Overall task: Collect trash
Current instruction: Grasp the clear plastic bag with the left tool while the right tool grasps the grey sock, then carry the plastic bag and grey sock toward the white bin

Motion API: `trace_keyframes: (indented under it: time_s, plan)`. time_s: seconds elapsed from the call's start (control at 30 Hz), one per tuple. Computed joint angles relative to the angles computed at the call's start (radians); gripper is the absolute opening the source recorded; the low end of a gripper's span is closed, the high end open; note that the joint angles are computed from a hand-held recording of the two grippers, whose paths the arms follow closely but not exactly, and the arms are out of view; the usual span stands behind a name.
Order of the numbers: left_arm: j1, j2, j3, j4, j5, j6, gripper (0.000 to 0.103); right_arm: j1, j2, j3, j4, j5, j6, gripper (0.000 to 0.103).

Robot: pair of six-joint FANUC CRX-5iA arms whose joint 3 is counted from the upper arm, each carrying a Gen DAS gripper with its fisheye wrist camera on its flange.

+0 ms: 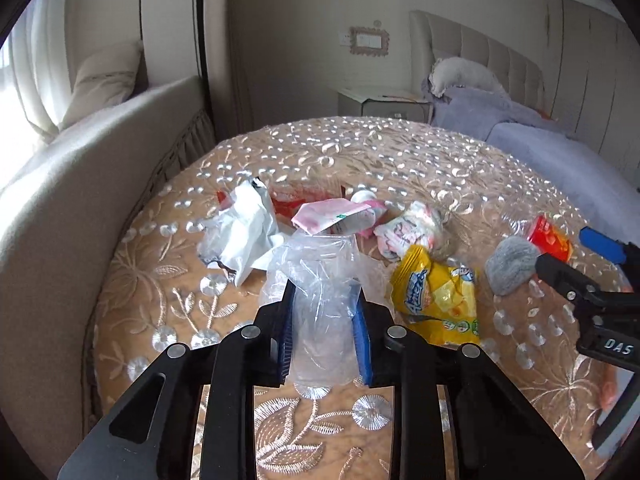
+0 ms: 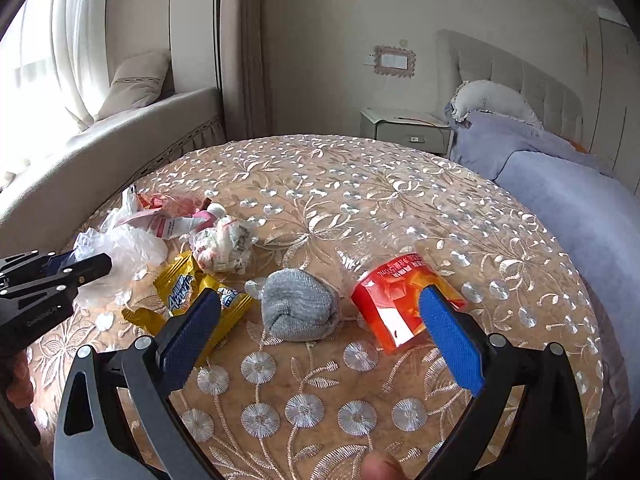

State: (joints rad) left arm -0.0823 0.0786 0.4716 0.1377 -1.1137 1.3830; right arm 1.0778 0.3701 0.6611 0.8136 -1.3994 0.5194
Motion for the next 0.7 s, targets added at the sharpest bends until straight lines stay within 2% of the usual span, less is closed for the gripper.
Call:
trace_keyframes:
  time_s: [0.07,0.13,0.17,0.27,0.3,0.4,0.5,0.7]
  plan:
    - [0.002,-0.016,-0.004,0.003,0.011,-0.001,0.024,-0.008,0.030,0.052,-0.031,-0.010,0.052,0.079]
    - [0.004,-0.026,-0.011,0.010,0.021,0.000,0.024,-0.018,0.078,0.127,-0.067,-0.045,0.113,0.074]
    - [0.006,-0.029,-0.015,0.018,0.022,-0.003,0.024,-0.025,0.105,0.170,-0.092,-0.067,0.146,0.068]
    - [0.012,-0.043,-0.031,0.030,0.032,-0.005,0.024,-0.042,0.216,0.335,-0.113,-0.201,0.233,0.052]
    - [0.016,-0.049,-0.039,0.039,0.035,-0.009,0.024,-0.047,0.223,0.351,-0.123,-0.212,0.239,0.037]
    - [0.026,-0.068,-0.063,0.058,0.048,-0.012,0.023,-0.049,0.186,0.309,-0.149,-0.189,0.203,0.021]
    - [0.033,-0.086,-0.078,0.075,0.054,-0.017,0.023,-0.037,0.136,0.241,-0.136,-0.153,0.150,0.020]
    - [0.038,-0.136,-0.116,0.116,0.075,-0.042,0.023,0.035,0.012,0.094,-0.016,-0.065,0.040,0.020]
